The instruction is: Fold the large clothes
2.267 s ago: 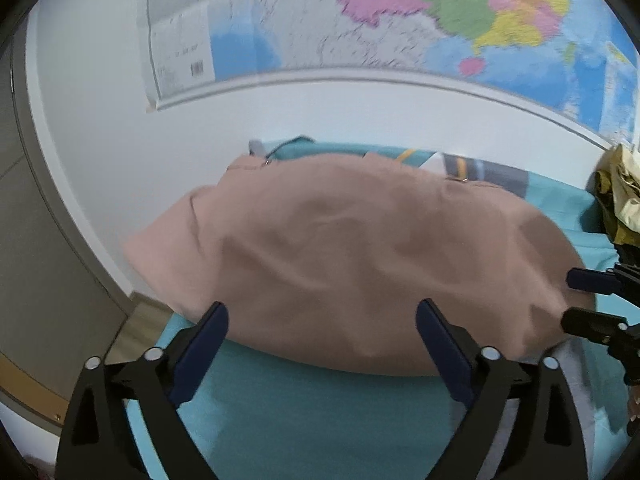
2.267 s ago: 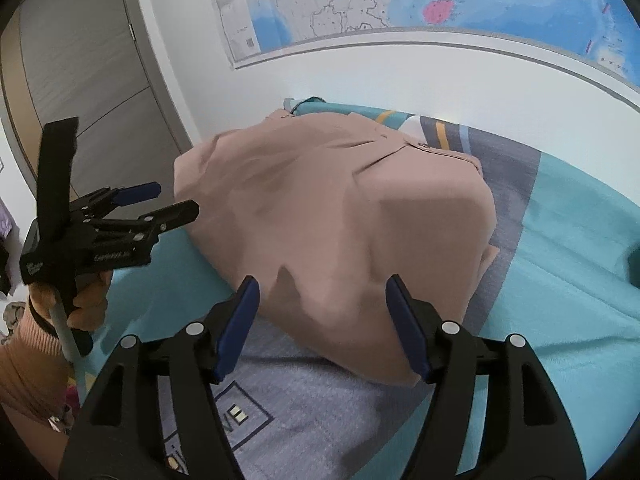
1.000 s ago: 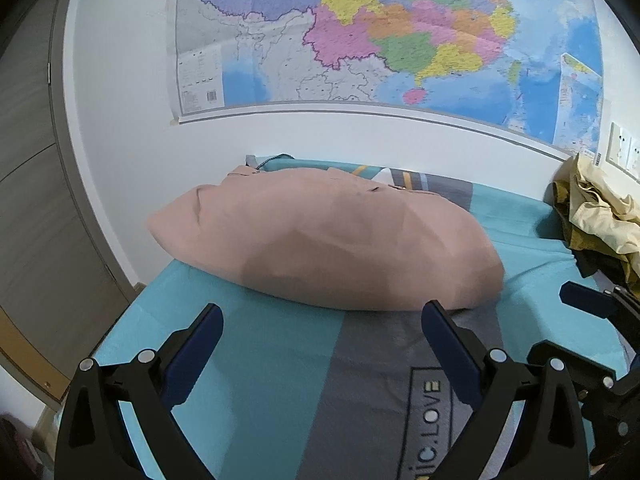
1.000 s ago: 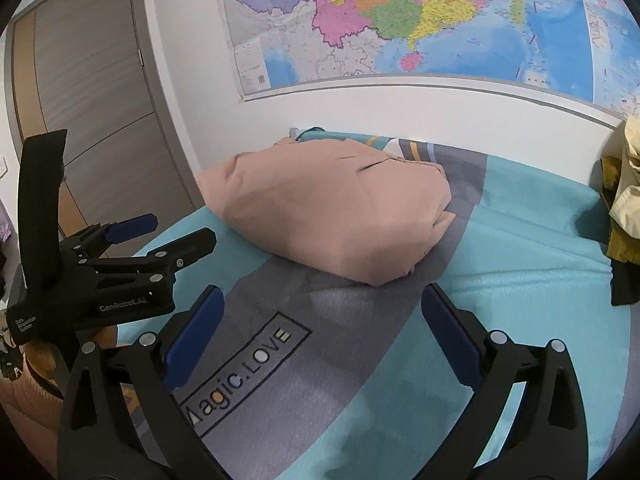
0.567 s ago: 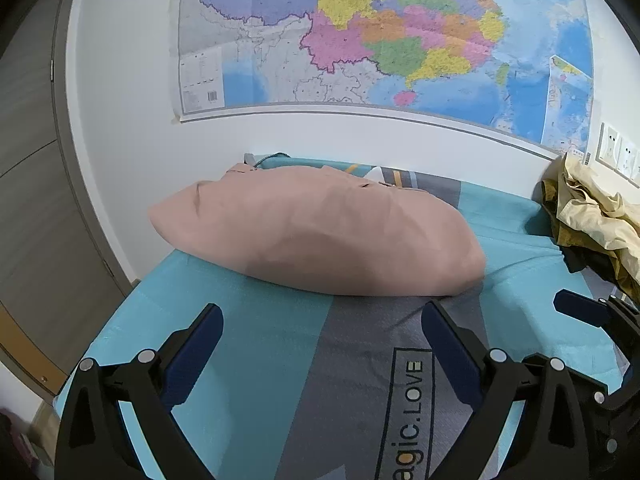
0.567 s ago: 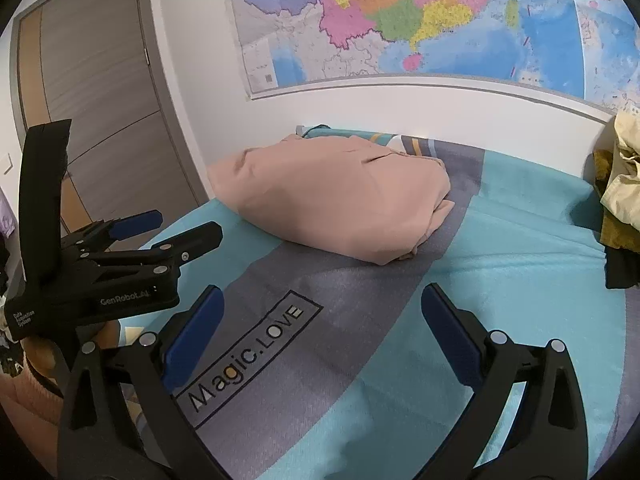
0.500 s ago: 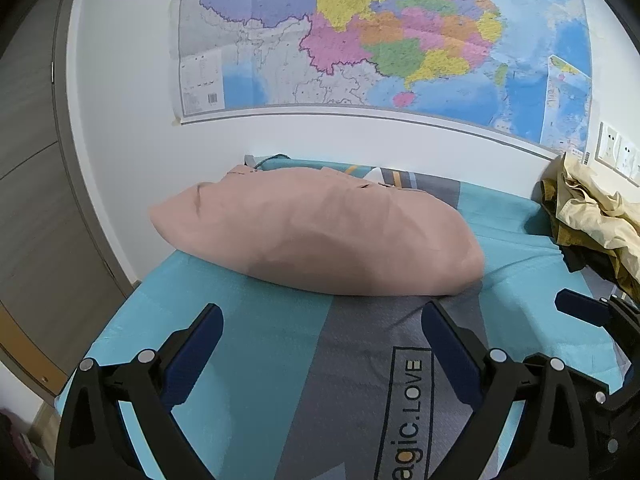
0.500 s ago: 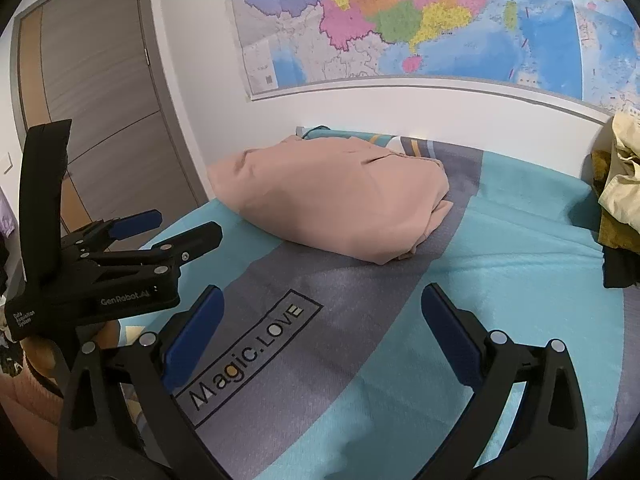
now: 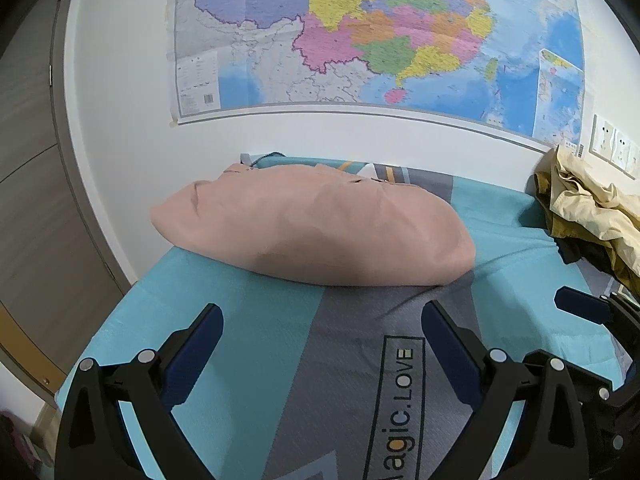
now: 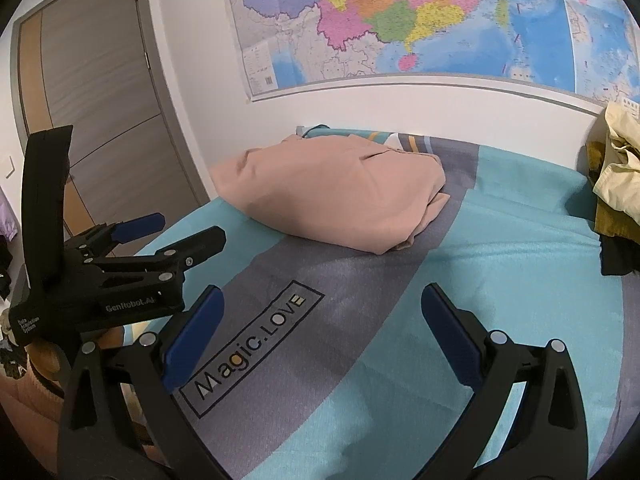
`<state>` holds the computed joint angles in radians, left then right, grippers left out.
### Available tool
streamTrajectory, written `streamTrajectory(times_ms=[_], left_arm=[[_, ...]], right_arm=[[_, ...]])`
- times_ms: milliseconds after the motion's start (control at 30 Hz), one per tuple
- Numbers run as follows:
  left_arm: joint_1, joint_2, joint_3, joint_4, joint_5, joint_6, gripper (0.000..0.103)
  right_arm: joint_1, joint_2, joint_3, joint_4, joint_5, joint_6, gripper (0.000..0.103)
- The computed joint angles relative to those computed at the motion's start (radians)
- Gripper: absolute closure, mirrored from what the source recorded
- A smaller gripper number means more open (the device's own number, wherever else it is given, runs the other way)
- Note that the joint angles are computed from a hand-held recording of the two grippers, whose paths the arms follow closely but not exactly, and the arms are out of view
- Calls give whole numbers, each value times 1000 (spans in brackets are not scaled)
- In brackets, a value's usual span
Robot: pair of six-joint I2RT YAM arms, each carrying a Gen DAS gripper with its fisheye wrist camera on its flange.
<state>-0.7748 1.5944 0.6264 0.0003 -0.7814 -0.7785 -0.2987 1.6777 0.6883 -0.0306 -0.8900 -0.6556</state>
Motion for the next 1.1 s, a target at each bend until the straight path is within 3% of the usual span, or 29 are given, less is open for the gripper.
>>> streamTrajectory(times_ms=[1100], left_arm=[[-14, 30, 3, 6, 21, -23, 7]], right_arm=[[-25, 27, 18, -43, -7, -34, 6]])
